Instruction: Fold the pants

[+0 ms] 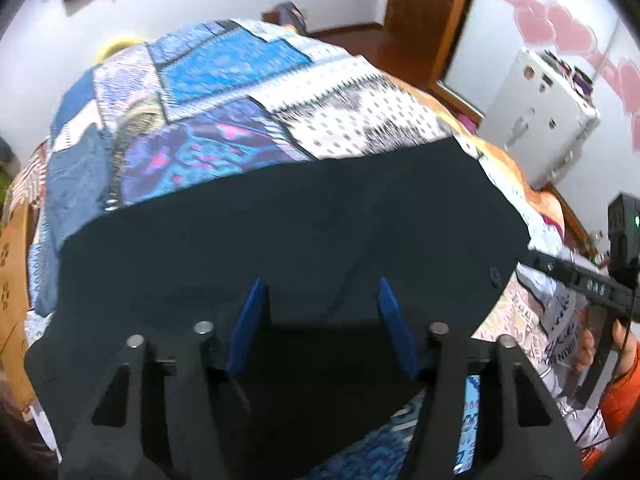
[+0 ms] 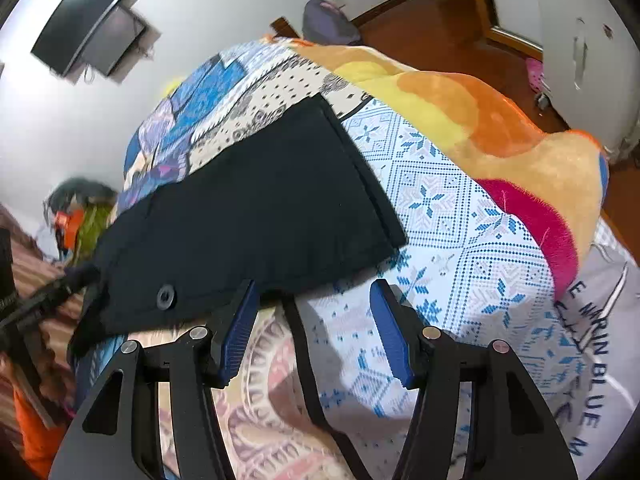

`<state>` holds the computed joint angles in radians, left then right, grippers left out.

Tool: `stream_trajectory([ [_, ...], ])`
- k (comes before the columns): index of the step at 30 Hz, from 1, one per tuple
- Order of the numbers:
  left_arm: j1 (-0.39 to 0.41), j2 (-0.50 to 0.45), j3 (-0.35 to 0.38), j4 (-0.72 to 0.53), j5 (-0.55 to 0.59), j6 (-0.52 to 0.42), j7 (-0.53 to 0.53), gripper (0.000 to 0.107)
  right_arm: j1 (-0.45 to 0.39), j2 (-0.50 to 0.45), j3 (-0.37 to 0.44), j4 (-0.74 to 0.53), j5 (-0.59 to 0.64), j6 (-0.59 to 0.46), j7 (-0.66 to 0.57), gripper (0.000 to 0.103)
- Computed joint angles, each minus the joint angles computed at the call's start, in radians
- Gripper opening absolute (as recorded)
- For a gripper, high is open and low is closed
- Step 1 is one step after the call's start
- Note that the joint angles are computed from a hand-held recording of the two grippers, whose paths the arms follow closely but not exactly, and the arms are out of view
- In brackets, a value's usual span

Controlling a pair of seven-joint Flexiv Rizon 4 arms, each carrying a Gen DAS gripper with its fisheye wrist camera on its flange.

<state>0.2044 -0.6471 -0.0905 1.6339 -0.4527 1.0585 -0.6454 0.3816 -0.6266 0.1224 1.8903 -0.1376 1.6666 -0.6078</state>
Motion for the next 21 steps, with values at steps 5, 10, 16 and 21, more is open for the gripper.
stream_trajectory([
  [5, -0.024, -0.016, 0.006, 0.006, 0.032, 0.044, 0.0, 0.055, 0.045, -0.044, -0.055, -0.03, 0.048, 0.058, 0.062, 0.054],
  [10, -0.028, -0.03, -0.002, -0.001, 0.045, 0.073, 0.0, 0.055, 0.182, -0.044, -0.222, -0.02, 0.052, 0.066, 0.081, 0.04],
  [16, -0.022, -0.04, -0.011, -0.018, 0.042, 0.063, -0.015, 0.055, 0.038, -0.078, -0.071, -0.068, 0.023, 0.113, 0.03, 0.01],
  [21, 0.01, -0.017, -0.035, -0.011, -0.008, 0.023, -0.009, 0.056, 0.094, -0.05, -0.138, -0.071, 0.026, 0.139, -0.007, 0.008],
])
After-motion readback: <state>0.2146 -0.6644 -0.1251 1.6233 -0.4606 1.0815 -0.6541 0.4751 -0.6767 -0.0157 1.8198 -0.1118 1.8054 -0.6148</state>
